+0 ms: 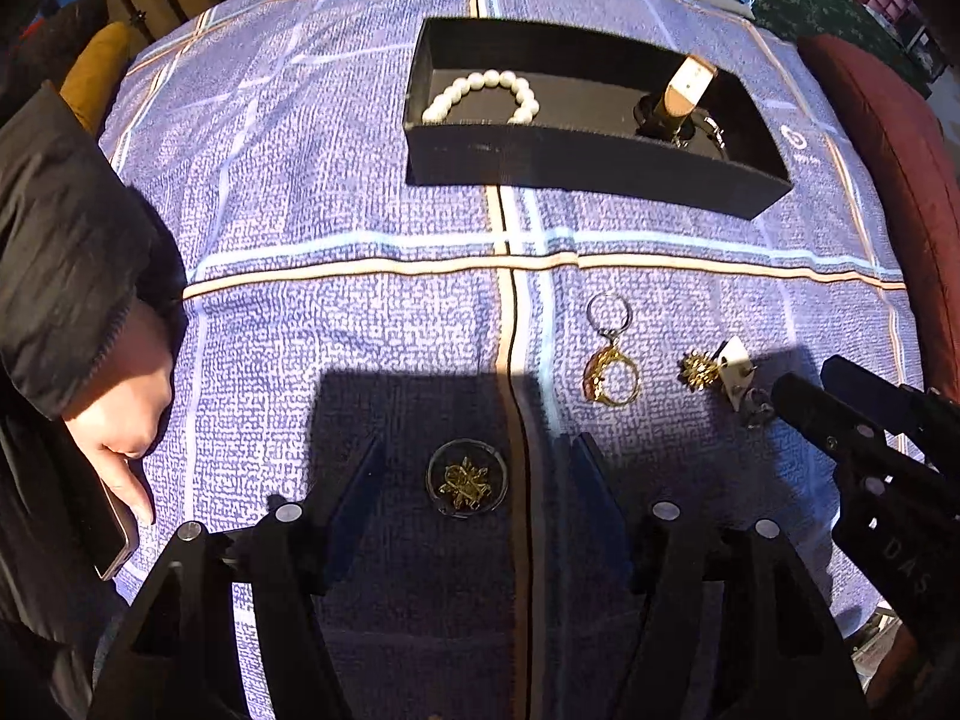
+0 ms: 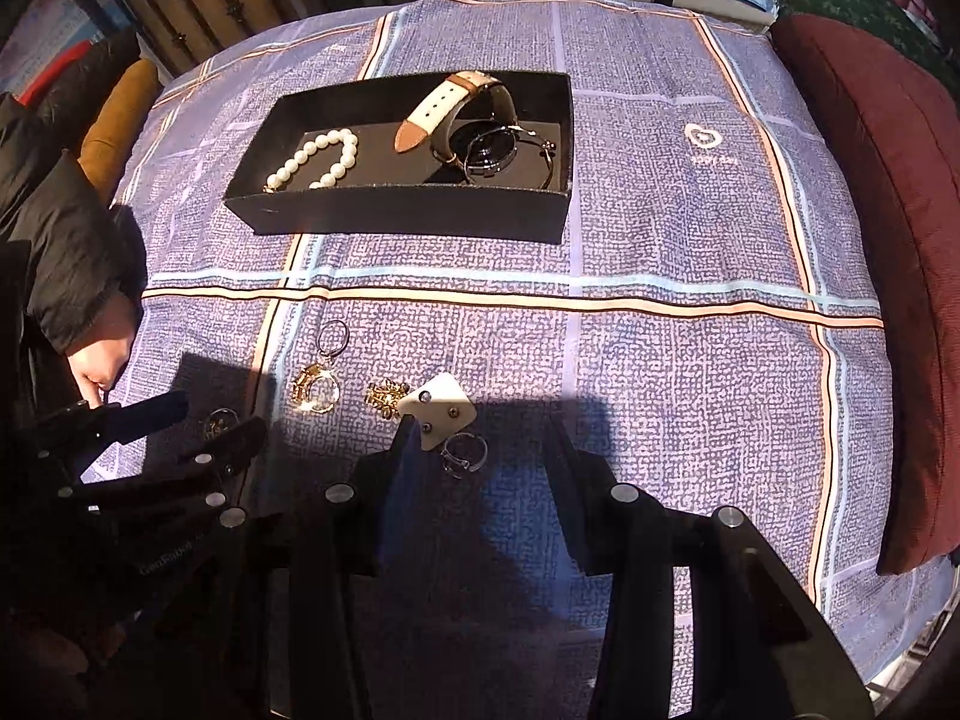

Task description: Organize jewelry

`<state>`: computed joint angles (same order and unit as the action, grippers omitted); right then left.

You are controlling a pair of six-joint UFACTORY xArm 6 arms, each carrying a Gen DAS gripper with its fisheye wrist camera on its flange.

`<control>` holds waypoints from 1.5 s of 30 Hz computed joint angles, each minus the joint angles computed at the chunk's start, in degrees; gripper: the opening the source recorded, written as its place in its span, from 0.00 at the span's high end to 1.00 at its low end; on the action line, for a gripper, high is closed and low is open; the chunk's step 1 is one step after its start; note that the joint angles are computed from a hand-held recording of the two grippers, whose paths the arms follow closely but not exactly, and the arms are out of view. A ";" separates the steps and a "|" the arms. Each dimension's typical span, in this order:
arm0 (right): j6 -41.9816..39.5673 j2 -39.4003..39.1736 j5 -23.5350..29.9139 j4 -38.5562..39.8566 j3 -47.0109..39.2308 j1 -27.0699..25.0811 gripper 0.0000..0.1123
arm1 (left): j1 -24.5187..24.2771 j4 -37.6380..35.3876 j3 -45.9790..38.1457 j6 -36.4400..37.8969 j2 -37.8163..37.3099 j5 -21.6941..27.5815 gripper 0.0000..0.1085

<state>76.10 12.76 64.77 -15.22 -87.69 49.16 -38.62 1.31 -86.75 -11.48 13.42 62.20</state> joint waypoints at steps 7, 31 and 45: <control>-1.57 2.08 -0.57 2.31 -0.07 -0.26 0.62 | -0.40 1.49 1.79 -0.90 0.39 -1.23 0.28; 1.47 0.89 -1.72 1.48 0.19 -0.30 0.83 | 3.09 -3.76 6.26 3.17 -3.99 -5.52 0.75; 0.15 1.47 1.29 -4.49 -6.98 -2.84 0.83 | 0.58 -3.00 -11.81 2.34 4.23 -2.57 0.75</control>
